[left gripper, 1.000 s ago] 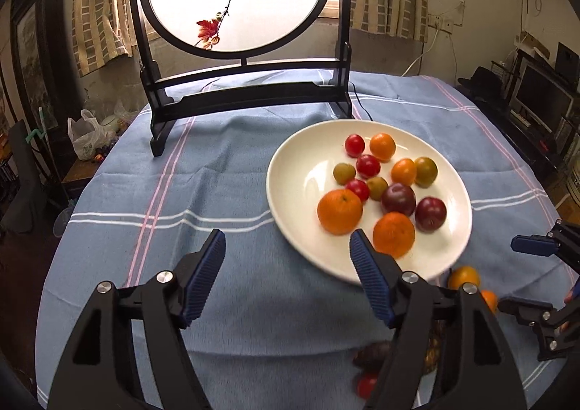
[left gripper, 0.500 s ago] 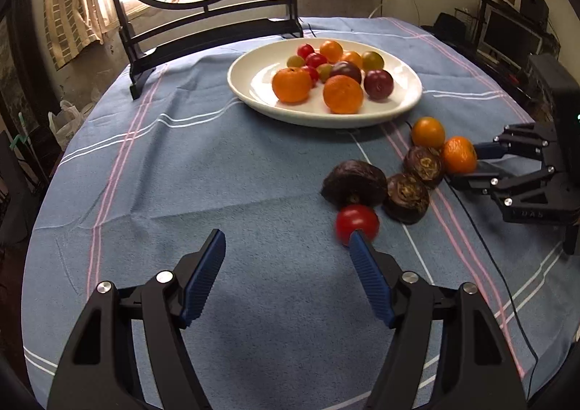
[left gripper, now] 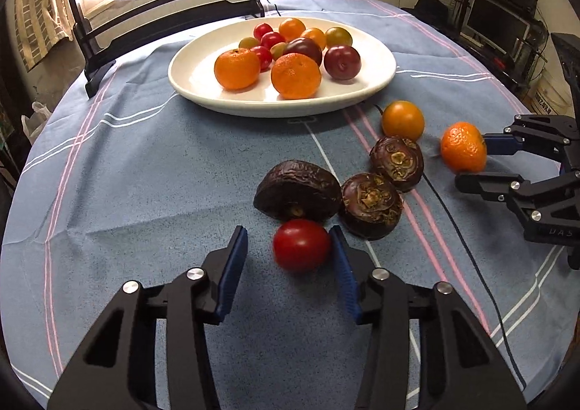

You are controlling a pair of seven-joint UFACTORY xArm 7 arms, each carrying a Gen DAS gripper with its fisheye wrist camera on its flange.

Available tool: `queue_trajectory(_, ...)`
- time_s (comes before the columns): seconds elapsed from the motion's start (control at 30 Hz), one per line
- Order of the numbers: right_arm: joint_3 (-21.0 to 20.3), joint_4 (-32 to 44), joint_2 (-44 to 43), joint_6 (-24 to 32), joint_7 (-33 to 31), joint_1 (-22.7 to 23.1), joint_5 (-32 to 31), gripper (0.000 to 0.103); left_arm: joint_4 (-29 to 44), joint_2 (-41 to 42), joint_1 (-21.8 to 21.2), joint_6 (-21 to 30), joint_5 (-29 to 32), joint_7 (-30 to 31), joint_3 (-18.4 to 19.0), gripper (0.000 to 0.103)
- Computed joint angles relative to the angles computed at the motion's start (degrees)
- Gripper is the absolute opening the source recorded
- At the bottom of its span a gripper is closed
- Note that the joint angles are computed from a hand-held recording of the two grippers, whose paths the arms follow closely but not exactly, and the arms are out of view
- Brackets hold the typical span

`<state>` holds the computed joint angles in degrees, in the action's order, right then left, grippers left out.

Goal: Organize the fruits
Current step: 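Grasp a red tomato with the left tool while the right tool grasps a large orange, then carry the tomato toward the plate with the left tool while the right tool carries the orange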

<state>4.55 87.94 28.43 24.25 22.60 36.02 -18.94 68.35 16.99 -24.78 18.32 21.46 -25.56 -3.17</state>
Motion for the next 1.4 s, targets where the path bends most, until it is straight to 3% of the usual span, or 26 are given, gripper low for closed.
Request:
queue_trajectory(0.07, 0.30, -0.46, -0.29, -0.32, -0.24, -0.09, 0.25, 0.042, -0.09, -0.07, -0.01, -0.48, -0.33, 0.20, -0.30, 0.030)
queue_trajectory(0.3, 0.01, -3.84, -2.91, -2.38, 1.27, 0.71, -0.68, 0.042, -2.55, -2.81, -1.45, -0.17, 3.24, -2.87, 0.56, 0.030)
queue_trajectory(0.43, -0.26, -5.88, -4.82, -4.28, 3.08, 1.29, -1.96, 0.042, -3.09, -5.45, -3.74, 1.44, 13.46, -12.27, 2.78, 0.030)
queue_trajectory(0.7, 0.58, -6.32, -6.58, -7.23, 3.57, 1.58, -2.99, 0.042, -0.89, -7.87, -1.82, 3.33, 23.77, -22.19, 0.15, 0.030)
queue_trajectory(1.03, 0.19, -2.94, -4.69, -8.60, 3.19, 1.79, -2.21, 0.042, 3.63, -5.73, -1.05, 4.22, 25.47, -24.24, -0.58, 0.030)
queue_trajectory(1.4, -0.02, -0.59, -2.88, -8.41, 2.24, 2.30, -0.78, 0.042, 3.74, -5.55, -1.88, 4.81, 29.63, -28.84, 0.43, 0.030)
